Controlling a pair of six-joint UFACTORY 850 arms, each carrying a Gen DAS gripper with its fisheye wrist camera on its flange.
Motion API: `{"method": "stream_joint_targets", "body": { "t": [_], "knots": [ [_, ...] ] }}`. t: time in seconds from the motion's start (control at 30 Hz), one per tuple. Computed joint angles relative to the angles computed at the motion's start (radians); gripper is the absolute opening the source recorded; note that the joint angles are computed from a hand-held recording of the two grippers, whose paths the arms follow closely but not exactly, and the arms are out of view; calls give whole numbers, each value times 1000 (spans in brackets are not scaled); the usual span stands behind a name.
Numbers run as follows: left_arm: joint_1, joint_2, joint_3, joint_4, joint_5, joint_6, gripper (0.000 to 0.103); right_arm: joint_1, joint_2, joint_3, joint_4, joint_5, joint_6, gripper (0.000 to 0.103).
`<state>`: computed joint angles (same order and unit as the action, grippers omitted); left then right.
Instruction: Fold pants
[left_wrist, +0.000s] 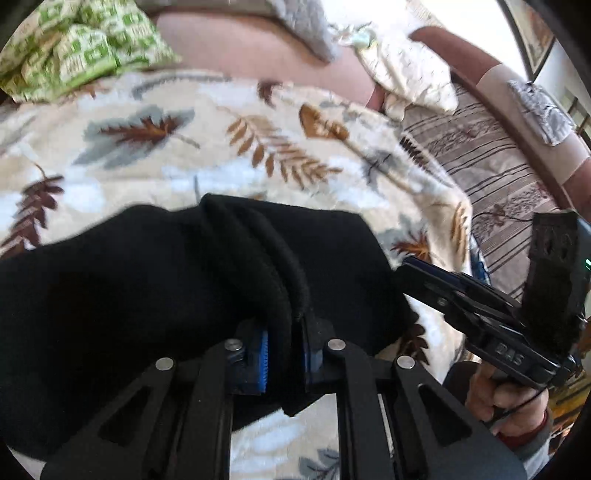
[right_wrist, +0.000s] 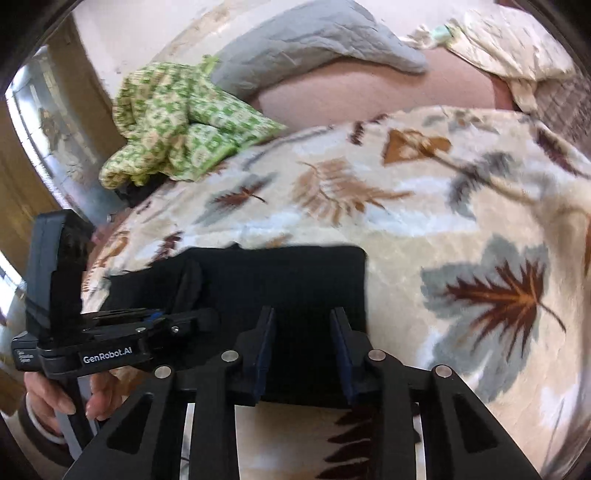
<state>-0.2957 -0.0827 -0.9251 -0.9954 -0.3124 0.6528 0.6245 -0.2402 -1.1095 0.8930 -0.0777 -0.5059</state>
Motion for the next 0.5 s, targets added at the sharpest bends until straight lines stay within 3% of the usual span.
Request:
{"method": "stream_joint_targets", "body": {
  "t": [0.2, 0.3, 0.37, 0.5],
  "knots": [
    [-6, -6, 19, 190, 12, -215, 11, 15, -88, -87, -274, -45, 252, 31],
    [4, -14, 30, 102, 28, -171, 15, 27, -130, -117, -491, -55, 456, 31],
    [2, -6, 31, 129, 38, -210, 18, 34, -130, -120, -607, -52, 563, 31],
    [-16, 24, 42, 391, 80, -453, 31, 33, -102, -109, -566, -61, 525, 32]
  ]
}}
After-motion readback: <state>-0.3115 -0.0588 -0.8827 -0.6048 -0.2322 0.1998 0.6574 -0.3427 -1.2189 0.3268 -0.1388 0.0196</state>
